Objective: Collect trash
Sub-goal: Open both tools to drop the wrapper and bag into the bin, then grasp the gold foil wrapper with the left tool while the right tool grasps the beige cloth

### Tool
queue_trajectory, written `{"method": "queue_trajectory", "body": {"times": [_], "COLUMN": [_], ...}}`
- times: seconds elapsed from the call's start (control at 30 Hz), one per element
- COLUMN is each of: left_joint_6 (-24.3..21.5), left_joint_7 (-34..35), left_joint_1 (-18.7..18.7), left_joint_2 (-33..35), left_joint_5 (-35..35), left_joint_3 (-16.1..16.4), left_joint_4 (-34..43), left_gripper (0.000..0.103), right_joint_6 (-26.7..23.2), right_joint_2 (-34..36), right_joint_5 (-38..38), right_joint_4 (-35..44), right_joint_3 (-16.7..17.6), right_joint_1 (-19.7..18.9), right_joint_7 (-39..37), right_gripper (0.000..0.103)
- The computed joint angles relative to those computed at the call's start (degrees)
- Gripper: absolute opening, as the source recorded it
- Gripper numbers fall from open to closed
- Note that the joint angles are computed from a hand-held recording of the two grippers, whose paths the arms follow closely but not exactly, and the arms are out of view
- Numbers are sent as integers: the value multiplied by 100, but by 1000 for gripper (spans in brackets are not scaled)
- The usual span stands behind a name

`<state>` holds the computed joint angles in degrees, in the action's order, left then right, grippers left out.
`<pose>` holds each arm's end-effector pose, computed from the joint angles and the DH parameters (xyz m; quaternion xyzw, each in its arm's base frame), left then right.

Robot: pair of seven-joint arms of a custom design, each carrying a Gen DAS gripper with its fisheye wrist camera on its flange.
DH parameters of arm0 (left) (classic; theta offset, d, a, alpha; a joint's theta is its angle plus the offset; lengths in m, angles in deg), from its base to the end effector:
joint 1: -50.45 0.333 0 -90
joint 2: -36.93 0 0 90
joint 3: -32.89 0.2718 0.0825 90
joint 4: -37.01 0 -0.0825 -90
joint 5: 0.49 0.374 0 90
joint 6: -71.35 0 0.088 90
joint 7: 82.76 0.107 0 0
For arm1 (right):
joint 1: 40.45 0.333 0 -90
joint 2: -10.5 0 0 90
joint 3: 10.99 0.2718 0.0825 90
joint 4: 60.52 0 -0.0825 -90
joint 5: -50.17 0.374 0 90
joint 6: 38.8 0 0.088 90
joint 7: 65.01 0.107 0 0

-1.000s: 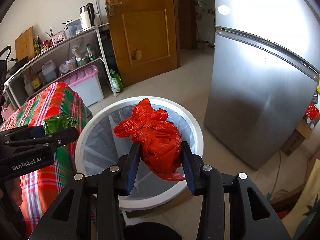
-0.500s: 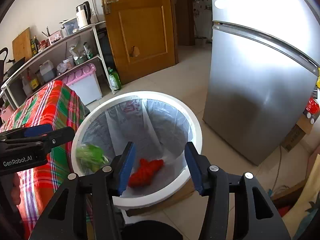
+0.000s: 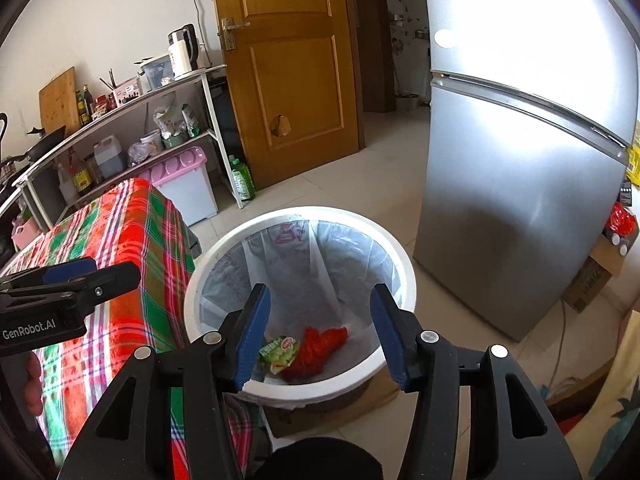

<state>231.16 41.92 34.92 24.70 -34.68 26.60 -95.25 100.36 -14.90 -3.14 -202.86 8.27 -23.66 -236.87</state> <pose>0.4920 -0.1713 0.4675 -0.4726 0.7986 -0.3435 0.1449 0.3676 0.2665 0.4428 -0.4764 0.7637 -0.3322 0.2817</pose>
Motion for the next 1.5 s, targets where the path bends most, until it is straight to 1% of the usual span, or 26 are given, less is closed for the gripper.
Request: {"method": "queue_trajectory", "body": {"times": [0.07,0.2,0.33,0.43,0.57,0.63,0.7,0.83,0.93,1.0,1.1,1.27,1.33,1.4,1.5], "left_joint_6": [89,109,299,301,326,354,438,567,632,648,651,646,664,637,569], "left_joint_7": [132,286,294,279,257,348,228,13,-223,-311,-371,-354,-307,-349,-312], "left_joint_1": [-23,-42,-19,-18,85,71,263,555,847,986,1101,1299,1351,1516,1579], "left_joint_2": [-175,-539,-878,-1097,-1423,-1602,-1772,-1957,-2032,-2064,-2035,-1976,-1972,-1925,-1839], "left_joint_5": [-122,-338,-266,-285,-203,-239,-105,145,397,523,615,695,660,705,614], "left_joint_3": [73,284,425,639,851,1034,1063,1255,1312,1421,1607,1823,1922,1922,2067], "left_joint_4": [-157,-447,-787,-975,-1255,-1399,-1583,-1790,-1895,-1937,-1939,-1980,-1993,-1972,-1893], "left_gripper": [84,84,84,84,84,84,84,85,86,86,87,87,88,89,92], "right_joint_6": [3,15,10,38,89,101,221,410,571,645,679,845,988,1140,1554], "right_joint_2": [-17,21,159,353,661,846,1047,1498,1842,2048,2387,2880,3081,3290,3595], "right_joint_5": [-70,-230,-438,-614,-851,-977,-1119,-1381,-1488,-1518,-1543,-1560,-1515,-1425,-1306], "right_joint_4": [40,178,382,594,904,1088,1269,1665,1974,2164,2503,3016,3215,3428,3734], "right_joint_3": [59,164,260,284,252,232,161,26,-113,-203,-329,-567,-674,-777,-954], "right_joint_1": [14,64,155,243,399,490,580,797,981,1110,1316,1625,1726,1823,1926], "right_joint_7": [57,149,232,267,259,261,240,208,121,30,-149,-433,-547,-646,-803], "right_gripper": [53,53,53,53,53,54,54,54,54,54,55,56,56,58,59]}}
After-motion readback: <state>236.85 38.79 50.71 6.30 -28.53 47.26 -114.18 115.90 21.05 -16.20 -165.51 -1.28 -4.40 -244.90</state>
